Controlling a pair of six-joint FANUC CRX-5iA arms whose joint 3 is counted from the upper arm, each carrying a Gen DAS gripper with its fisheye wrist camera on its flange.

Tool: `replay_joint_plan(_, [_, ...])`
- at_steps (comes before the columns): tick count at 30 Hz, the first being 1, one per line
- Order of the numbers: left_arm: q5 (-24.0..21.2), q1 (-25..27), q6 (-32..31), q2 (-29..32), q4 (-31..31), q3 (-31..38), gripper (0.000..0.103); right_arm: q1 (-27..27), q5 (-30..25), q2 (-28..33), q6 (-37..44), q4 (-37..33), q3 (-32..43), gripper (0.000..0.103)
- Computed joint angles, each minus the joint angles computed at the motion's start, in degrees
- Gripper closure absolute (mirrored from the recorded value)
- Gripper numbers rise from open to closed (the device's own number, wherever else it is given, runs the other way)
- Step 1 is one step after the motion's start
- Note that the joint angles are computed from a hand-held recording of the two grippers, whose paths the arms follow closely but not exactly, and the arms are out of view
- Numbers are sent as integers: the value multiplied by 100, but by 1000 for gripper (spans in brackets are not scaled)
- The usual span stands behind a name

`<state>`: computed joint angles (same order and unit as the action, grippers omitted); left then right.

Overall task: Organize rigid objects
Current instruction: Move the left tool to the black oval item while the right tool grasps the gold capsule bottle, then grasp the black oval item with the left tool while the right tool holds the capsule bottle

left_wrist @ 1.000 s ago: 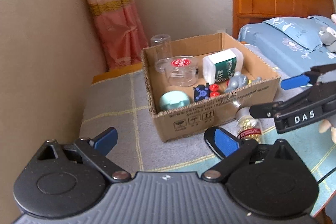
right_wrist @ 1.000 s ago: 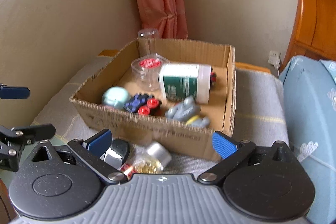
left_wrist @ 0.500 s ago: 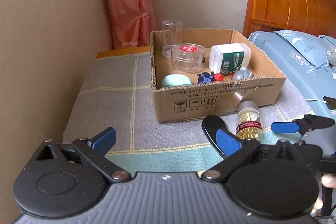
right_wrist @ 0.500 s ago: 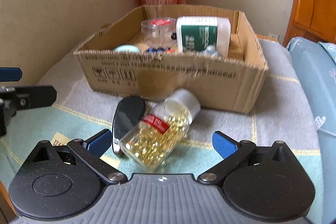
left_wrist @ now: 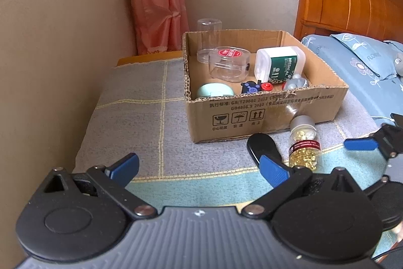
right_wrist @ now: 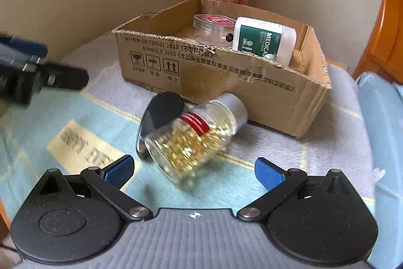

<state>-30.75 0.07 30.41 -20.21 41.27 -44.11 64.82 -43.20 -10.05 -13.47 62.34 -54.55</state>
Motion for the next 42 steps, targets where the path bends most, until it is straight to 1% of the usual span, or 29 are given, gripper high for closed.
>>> replay_joint_plan(3, [-25, -22, 1, 88, 42, 12, 2, 124, -329, -59, 401, 14, -88, 0])
replay_joint_plan(5, [-44, -32, 16, 126, 36, 20, 2, 77, -361, -75, 563, 149, -143, 0])
replay_joint_plan(6, [-53, -34, 19, 148, 27, 30, 2, 2, -294, -87, 665, 227, -168, 0])
replay_joint_plan(9, [-49, -24, 27, 178, 16, 43, 2, -251, -22, -80, 851, 580, -231, 0])
replay_joint_plan(13, [-75, 23, 76, 234, 16, 80, 2, -734, 541, 34, 1100, 1015, -209, 0])
replay_joint_plan(17, [-122, 37, 40, 268, 66, 88, 2, -1219, 1129, 96, 1092, 1529, -218, 0])
replay_joint_plan(21, [-129, -18, -9, 321, 87, 101, 2, -1531, 1491, 138, 1007, 1827, -198, 0])
replay_joint_plan(23, [-117, -58, 11, 347, 50, 120, 2, -1551, 1592, 146, 1124, 1729, -174, 3])
replay_joint_plan(24, [-117, -75, 17, 360, 34, 128, 2, -1575, 1617, 137, 1041, 1828, -195, 4])
replay_joint_plan(26, [-123, -93, 8, 370, 46, 124, 2, -1578, 1581, 119, 831, 1986, -239, 6])
replay_joint_plan(29, [-117, -142, 27, 409, -9, 140, 2, -1474, 1464, 67, 599, 1918, -291, 6])
replay_joint_plan(32, [-108, -199, 39, 452, -95, 155, 2, -1126, 1056, 1, 454, 1565, -335, 6])
replay_joint_plan(36, [-150, -305, 216, 605, -264, 242, 2, -474, 252, -82, 169, 817, -335, 6])
replay_joint_plan(38, [-182, -358, 185, 699, -267, 271, 2, -165, -122, -95, -107, 578, -340, 6])
replay_joint_plan(40, [-177, -444, 175, 808, -346, 317, 2, 57, -333, -154, -433, 453, -386, 6])
replay_joint_plan(42, [-171, -531, 102, 924, -408, 358, 2, 158, -381, -252, -722, 430, -475, 6])
